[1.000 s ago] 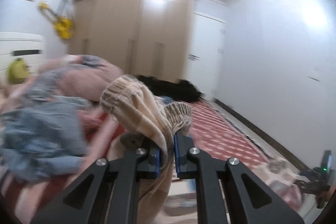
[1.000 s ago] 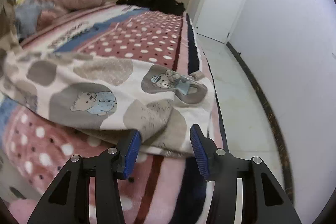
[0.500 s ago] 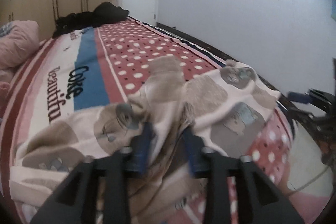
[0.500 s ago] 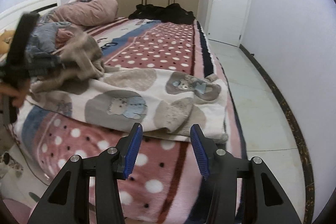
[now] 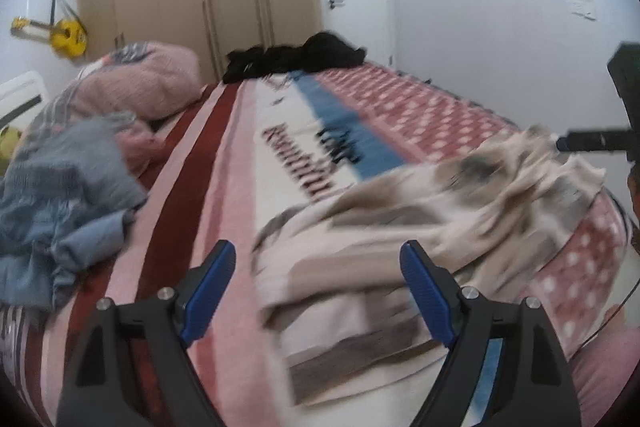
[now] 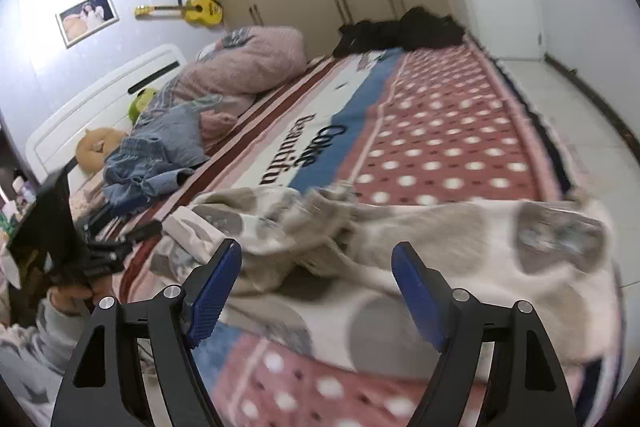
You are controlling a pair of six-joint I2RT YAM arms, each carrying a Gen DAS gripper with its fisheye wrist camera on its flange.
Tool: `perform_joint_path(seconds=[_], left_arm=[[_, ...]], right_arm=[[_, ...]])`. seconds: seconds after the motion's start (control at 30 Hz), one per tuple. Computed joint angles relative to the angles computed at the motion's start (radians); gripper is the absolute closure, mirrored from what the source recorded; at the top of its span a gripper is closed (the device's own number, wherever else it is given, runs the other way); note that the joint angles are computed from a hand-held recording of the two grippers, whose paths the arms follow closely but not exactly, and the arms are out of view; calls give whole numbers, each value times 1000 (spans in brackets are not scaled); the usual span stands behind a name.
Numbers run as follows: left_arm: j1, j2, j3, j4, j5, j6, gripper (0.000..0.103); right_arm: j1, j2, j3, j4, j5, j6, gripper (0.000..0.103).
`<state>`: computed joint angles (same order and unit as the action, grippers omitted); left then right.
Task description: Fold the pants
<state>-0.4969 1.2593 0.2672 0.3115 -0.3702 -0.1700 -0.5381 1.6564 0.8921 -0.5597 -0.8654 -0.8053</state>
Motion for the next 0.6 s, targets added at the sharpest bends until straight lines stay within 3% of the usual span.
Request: perform_joint_path(seconds=[0.13,0.17,0.23,0.43,0.53,0.6], left_arm=[[59,87,-45,104,45,0,22],[62,102,-49,115,35,0,26],[83,146,-50,140,58,11,35],[87,265,-41,241,37,27,48],[42,306,-21,281,-36,28,61],[26,313,-17,302,-66,20,92]], right_arm=[[145,46,-37,210,100,245,30],[170,47,-58,264,142,289,34],[192,67,-82,317,216,324,71],[172,60,-199,450,291,325,82],[158,59,-220,460,284,314,83],[147,61,-219,452,268,309,82]])
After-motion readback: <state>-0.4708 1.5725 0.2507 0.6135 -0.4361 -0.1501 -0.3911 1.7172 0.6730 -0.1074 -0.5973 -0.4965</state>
